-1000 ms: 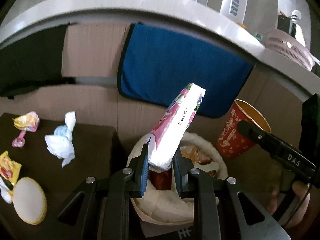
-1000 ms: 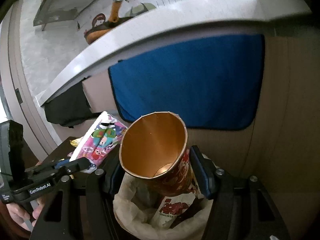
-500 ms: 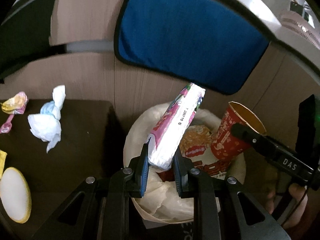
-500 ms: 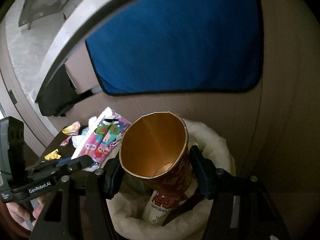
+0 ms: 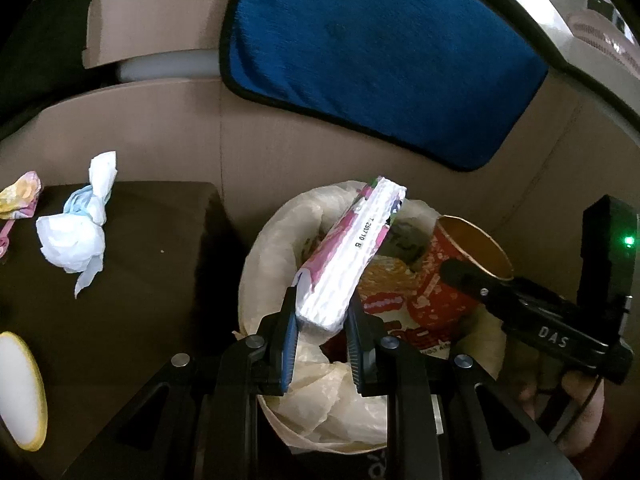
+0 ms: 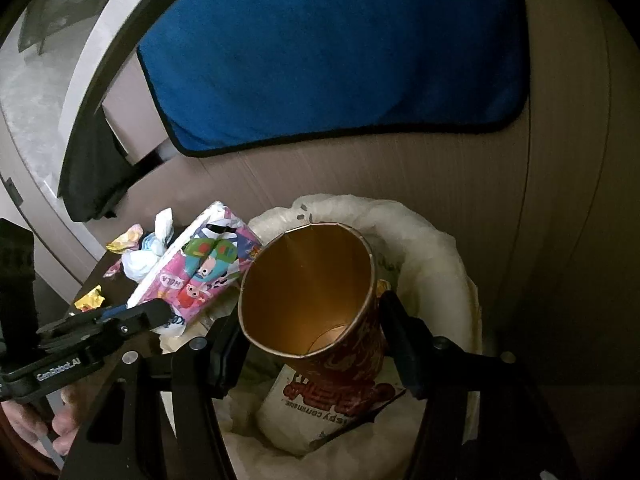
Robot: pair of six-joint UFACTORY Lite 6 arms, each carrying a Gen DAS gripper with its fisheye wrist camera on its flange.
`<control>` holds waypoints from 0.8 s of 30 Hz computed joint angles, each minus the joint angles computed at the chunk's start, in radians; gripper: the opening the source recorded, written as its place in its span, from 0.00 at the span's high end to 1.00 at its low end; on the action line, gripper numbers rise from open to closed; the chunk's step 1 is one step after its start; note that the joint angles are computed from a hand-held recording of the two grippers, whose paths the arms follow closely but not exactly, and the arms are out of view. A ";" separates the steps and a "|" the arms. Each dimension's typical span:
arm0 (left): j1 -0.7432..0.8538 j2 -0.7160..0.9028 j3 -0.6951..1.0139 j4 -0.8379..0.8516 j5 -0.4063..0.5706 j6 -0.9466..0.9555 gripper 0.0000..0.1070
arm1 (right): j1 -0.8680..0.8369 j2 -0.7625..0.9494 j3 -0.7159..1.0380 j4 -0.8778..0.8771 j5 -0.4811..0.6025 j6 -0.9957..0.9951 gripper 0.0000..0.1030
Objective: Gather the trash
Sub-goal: 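Open both tools to drop the pack and red cup into the bin, then move both tools back over the remaining trash on the table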
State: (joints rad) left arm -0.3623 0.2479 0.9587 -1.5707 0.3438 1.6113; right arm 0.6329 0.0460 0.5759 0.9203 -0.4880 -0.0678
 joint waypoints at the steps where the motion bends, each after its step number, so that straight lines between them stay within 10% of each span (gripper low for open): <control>1: 0.000 0.005 0.003 0.003 0.004 -0.001 0.79 | -0.001 0.002 -0.003 -0.005 -0.002 0.007 0.43; 11: 0.062 0.049 0.051 0.045 0.141 -0.053 0.63 | 0.009 -0.001 -0.025 0.028 -0.026 0.011 0.39; 24: 0.382 -0.199 -0.057 0.174 0.297 -0.016 0.59 | 0.182 -0.118 0.038 0.519 -0.192 -0.429 0.30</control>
